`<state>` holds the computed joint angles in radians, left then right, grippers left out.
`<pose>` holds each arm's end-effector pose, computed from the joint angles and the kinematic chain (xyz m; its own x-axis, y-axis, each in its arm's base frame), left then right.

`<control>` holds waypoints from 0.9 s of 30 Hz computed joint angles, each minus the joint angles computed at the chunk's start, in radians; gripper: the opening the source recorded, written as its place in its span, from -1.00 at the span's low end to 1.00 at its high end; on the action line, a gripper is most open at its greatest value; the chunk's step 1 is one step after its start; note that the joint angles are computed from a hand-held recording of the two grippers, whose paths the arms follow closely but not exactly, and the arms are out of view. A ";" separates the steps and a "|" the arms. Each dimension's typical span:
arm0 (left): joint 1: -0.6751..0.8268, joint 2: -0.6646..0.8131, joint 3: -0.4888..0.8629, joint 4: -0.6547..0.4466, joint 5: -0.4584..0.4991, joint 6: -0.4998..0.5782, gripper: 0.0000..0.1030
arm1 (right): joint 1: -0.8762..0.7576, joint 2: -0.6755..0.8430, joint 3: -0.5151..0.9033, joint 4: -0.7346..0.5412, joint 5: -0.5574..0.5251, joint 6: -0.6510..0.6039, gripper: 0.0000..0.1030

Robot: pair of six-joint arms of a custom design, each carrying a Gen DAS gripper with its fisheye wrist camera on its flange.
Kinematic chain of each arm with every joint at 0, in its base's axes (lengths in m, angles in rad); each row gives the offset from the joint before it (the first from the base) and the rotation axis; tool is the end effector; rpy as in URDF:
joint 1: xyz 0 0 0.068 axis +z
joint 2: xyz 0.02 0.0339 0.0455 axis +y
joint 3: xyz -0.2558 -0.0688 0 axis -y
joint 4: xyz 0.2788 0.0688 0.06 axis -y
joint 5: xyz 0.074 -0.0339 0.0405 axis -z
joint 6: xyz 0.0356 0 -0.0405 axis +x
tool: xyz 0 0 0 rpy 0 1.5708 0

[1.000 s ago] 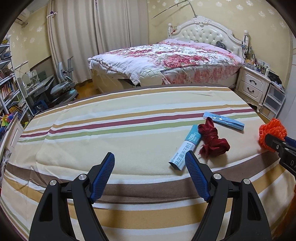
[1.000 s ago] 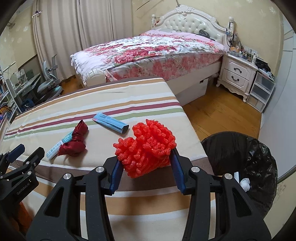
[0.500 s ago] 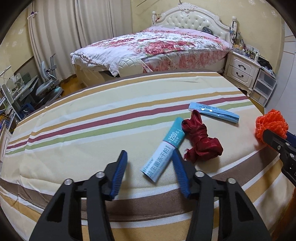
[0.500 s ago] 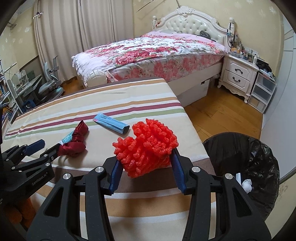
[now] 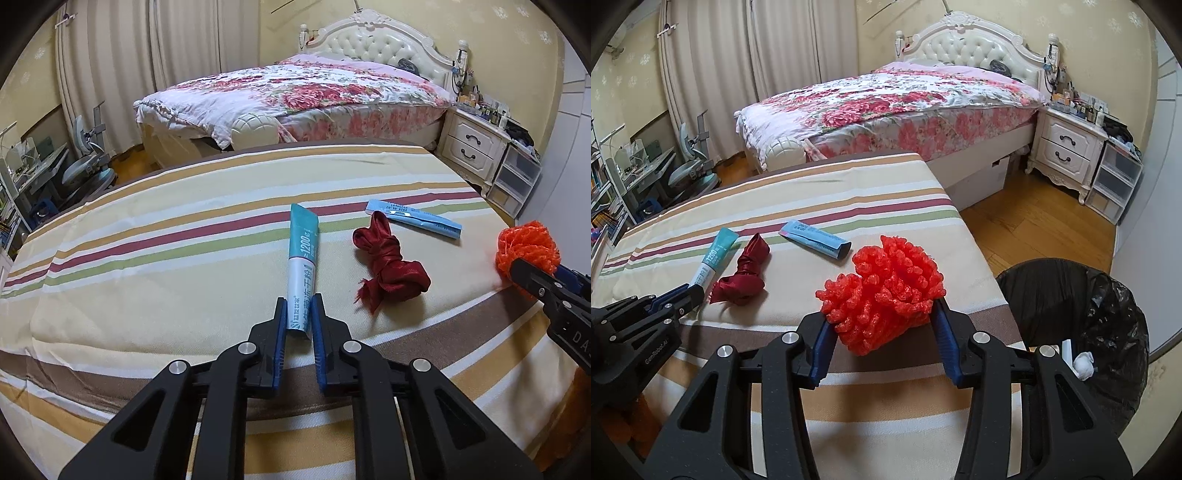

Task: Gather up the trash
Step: 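Grasp the blue-and-white toothpaste tube with the left tool while the right tool holds the red net, then carry the toothpaste tube and red net in both tools over the black bin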

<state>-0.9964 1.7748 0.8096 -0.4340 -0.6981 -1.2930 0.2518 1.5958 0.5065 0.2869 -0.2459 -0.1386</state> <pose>0.1807 -0.2370 0.0691 -0.7079 -0.2620 -0.6559 -0.3548 0.9349 0.0095 0.2730 0.0792 0.0719 -0.6337 -0.3014 -0.7125 -0.4978 0.8638 0.0773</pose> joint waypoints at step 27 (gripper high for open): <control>-0.230 0.056 0.182 -0.223 -0.108 -0.230 -0.74 | -0.209 -0.333 -0.221 -0.105 -0.129 -0.122 -0.13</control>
